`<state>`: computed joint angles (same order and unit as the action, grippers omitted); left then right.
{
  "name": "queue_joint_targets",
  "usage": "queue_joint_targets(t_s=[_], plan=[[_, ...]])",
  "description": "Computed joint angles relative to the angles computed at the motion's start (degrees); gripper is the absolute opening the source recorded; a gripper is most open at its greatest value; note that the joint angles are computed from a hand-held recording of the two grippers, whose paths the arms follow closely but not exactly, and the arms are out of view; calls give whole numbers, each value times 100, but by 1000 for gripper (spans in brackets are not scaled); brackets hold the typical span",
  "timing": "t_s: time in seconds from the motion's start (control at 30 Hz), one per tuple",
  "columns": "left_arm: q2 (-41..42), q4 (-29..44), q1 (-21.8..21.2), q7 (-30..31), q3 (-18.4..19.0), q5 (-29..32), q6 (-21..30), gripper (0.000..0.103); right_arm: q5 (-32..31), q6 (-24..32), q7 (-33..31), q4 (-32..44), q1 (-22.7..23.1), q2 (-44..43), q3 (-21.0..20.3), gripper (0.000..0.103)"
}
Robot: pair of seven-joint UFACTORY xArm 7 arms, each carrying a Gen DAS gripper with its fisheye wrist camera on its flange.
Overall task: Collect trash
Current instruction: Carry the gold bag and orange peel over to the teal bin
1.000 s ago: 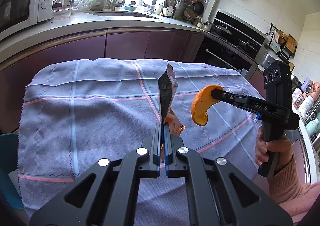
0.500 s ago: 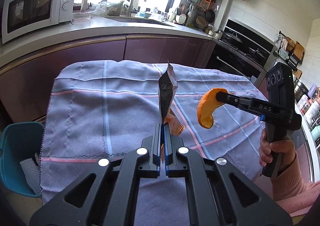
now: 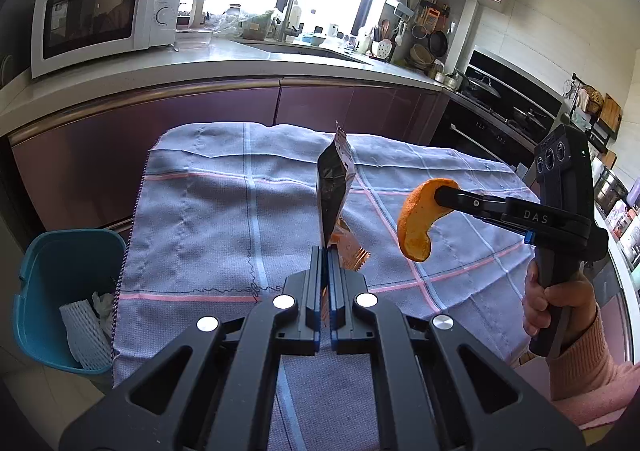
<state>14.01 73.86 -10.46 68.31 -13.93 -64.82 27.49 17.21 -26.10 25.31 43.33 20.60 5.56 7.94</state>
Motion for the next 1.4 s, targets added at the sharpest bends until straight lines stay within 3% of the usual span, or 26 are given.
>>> queue_joint_targets(t_s=[1.4], plan=[[-388,-417,244,188,381,-509,-81,3,-1569,606,901,1509,-180,1088,299,6]])
